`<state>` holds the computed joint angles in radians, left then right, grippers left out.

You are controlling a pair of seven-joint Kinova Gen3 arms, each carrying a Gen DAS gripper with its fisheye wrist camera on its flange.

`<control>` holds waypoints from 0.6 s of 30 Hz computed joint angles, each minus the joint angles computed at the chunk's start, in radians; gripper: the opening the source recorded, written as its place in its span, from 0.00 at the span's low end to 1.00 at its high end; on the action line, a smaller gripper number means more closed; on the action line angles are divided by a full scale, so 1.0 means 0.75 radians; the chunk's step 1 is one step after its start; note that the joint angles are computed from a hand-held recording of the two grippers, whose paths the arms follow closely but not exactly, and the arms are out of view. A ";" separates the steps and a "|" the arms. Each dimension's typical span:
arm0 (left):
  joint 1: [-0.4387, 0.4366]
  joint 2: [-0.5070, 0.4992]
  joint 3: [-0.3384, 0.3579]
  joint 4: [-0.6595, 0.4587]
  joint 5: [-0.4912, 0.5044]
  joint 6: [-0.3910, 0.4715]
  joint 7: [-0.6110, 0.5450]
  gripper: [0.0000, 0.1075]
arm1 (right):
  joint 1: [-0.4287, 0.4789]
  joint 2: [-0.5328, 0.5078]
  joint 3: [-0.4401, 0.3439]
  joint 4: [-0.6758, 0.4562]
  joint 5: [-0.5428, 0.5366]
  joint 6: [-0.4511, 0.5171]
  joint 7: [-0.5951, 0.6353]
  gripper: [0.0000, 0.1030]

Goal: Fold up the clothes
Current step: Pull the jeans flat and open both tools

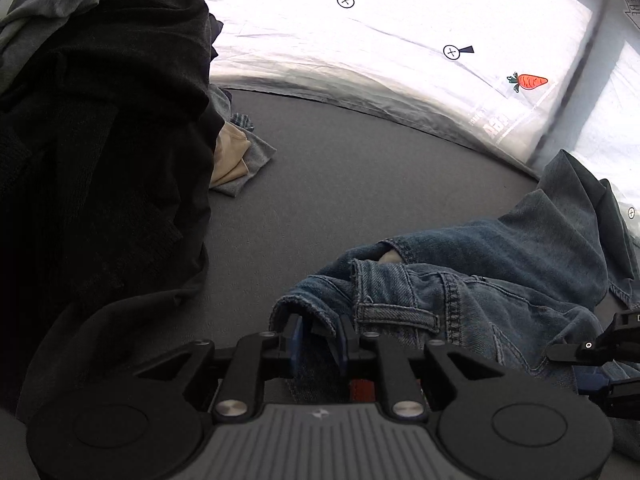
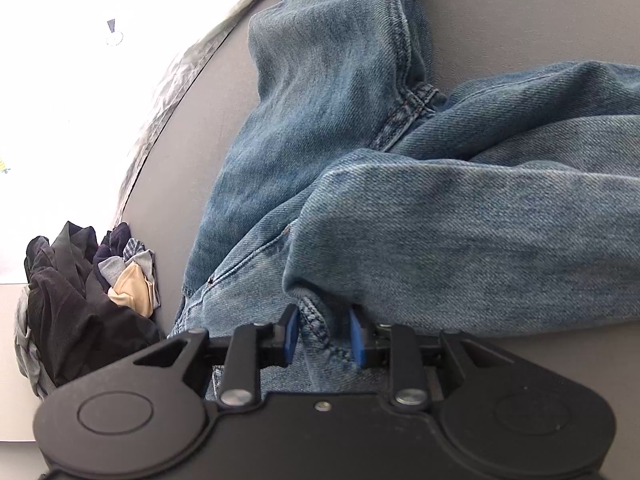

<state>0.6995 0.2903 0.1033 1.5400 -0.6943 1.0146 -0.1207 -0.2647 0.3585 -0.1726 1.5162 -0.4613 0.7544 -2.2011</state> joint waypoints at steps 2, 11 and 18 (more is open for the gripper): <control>0.027 0.004 0.011 -0.020 -0.005 0.032 0.009 0.20 | 0.033 -0.035 -0.008 0.041 -0.033 -0.012 0.027 0.35; 0.212 0.118 0.072 -0.230 0.031 0.176 -0.067 0.22 | 0.070 -0.338 0.083 0.302 0.089 -0.073 0.083 0.41; 0.376 0.320 0.057 -0.517 0.156 0.315 -0.181 0.22 | 0.213 -0.580 0.230 0.540 0.117 -0.035 0.180 0.42</control>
<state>0.9812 0.5301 0.1462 1.1520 -0.5771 1.2509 -0.2565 -0.1051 -0.0766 0.0003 1.9209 -0.3733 0.7278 -2.0663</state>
